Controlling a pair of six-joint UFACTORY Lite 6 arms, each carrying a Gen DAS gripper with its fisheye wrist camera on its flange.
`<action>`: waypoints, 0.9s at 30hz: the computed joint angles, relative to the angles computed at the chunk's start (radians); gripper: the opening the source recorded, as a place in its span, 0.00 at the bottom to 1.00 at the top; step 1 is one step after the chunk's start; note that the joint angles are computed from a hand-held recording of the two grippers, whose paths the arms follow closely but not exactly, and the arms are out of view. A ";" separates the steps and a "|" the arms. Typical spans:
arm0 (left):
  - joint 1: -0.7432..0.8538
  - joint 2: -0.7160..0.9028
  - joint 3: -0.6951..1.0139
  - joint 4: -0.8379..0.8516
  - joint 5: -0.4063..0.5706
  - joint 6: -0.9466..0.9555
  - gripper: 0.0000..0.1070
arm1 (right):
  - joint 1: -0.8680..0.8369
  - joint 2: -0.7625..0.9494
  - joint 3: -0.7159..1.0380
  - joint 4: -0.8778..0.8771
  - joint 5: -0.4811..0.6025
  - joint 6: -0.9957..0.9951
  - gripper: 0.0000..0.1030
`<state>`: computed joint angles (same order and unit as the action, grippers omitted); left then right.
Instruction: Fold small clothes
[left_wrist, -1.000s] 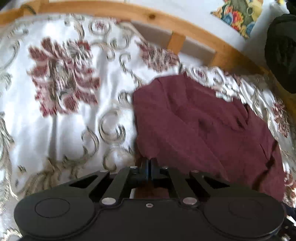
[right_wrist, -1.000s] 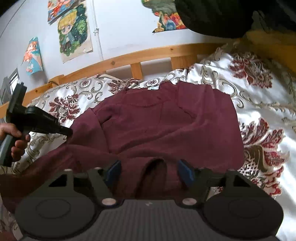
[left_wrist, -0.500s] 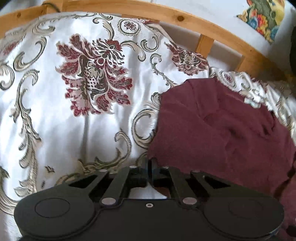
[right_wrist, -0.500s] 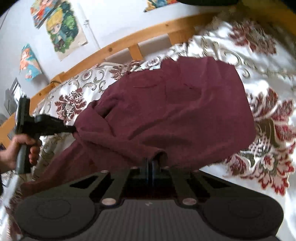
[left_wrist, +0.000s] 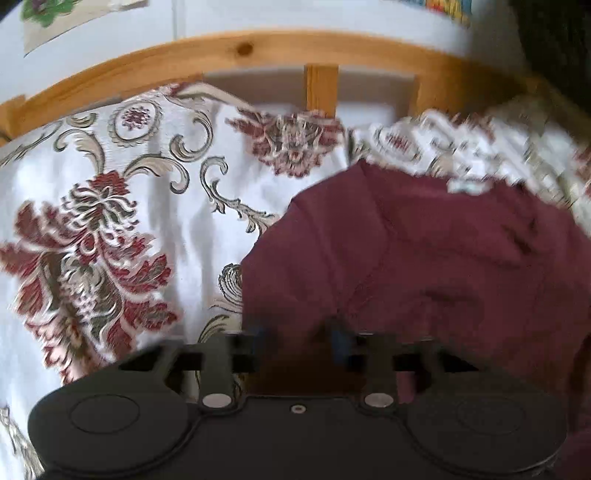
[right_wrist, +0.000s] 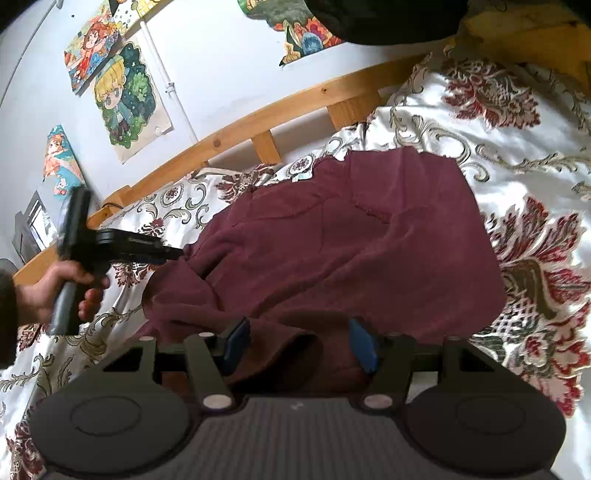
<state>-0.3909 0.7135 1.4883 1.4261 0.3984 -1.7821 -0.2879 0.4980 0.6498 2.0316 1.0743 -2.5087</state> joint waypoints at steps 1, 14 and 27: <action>-0.001 0.040 0.052 -0.059 0.018 0.059 0.08 | 0.009 0.000 -0.003 0.010 -0.005 -0.020 0.24; -0.036 0.056 0.018 0.197 0.130 -0.391 0.35 | -0.023 0.035 0.036 0.029 -0.030 0.106 0.16; -0.179 -0.403 -0.649 0.687 0.037 -1.228 0.60 | -0.012 -0.049 -0.041 0.145 0.022 -0.103 0.83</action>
<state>-0.5703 0.3110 0.8390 2.1134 0.4349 -3.0105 -0.3003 0.4487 0.6092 2.1769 1.0968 -2.6112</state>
